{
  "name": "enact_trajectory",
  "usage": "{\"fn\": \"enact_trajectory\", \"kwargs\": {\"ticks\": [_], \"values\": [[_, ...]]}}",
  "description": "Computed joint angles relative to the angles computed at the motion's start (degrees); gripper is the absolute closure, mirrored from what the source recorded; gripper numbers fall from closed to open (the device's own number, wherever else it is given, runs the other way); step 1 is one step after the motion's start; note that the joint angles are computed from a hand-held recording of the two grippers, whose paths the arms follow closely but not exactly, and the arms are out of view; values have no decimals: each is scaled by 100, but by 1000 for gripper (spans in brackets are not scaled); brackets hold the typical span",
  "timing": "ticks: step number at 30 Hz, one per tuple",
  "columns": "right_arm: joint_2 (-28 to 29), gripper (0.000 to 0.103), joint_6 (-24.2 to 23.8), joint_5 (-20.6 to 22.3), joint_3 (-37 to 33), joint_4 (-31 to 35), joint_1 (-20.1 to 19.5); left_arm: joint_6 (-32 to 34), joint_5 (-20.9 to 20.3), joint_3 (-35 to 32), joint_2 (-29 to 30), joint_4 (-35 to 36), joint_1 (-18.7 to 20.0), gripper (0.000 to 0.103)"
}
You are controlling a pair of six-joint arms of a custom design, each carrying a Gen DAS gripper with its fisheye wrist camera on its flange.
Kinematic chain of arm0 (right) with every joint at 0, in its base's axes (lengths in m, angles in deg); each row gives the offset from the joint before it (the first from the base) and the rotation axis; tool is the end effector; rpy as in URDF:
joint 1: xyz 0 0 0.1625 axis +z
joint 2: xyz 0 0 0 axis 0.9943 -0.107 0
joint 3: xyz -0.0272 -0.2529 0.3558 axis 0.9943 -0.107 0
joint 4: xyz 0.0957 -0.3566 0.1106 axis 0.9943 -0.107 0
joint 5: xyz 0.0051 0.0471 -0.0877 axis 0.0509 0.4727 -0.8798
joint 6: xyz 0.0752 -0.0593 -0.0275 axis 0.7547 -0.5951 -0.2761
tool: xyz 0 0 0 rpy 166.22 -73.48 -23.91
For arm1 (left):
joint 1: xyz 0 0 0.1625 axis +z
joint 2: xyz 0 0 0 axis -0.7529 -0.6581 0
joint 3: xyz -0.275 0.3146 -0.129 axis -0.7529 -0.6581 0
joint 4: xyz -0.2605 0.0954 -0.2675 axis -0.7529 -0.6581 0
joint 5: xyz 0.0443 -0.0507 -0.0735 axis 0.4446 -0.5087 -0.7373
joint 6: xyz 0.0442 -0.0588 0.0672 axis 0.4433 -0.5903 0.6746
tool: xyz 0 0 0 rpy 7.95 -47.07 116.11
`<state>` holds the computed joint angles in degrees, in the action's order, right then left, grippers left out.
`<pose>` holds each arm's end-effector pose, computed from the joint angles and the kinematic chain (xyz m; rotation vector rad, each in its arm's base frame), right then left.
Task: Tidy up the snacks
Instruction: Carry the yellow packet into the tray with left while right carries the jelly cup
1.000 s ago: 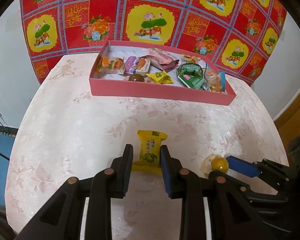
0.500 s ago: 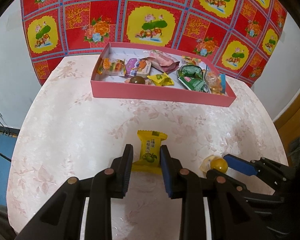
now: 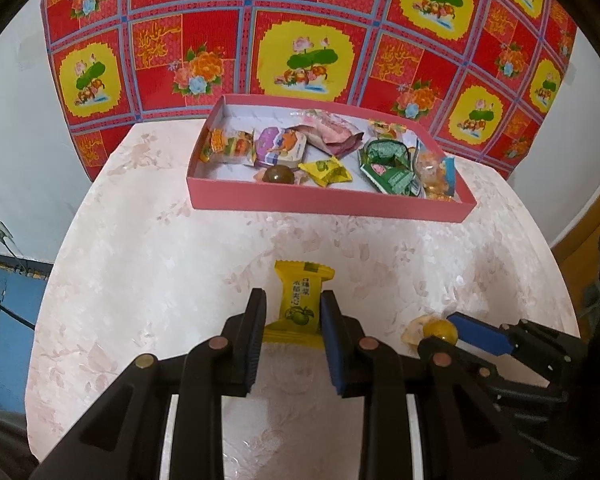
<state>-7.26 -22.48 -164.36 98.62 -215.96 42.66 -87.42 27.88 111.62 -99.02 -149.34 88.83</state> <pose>0.3052 -0.2932 0.1344 -0.1222 -2.5888 0.6749 -0.1469 -0.3643 0.2035 0.9390 2.4969 -0.4433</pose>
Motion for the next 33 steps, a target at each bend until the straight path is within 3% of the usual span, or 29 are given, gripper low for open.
{"fn": "enact_trajectory", "kwargs": {"ticks": [14, 33], "values": [[-264, 67, -135, -112, -61, -63, -87, 22, 11, -307, 68, 113, -124, 75], [-304, 66, -727, -408, -607, -94, -324, 426, -92, -955, 742, -253, 49, 75]]}}
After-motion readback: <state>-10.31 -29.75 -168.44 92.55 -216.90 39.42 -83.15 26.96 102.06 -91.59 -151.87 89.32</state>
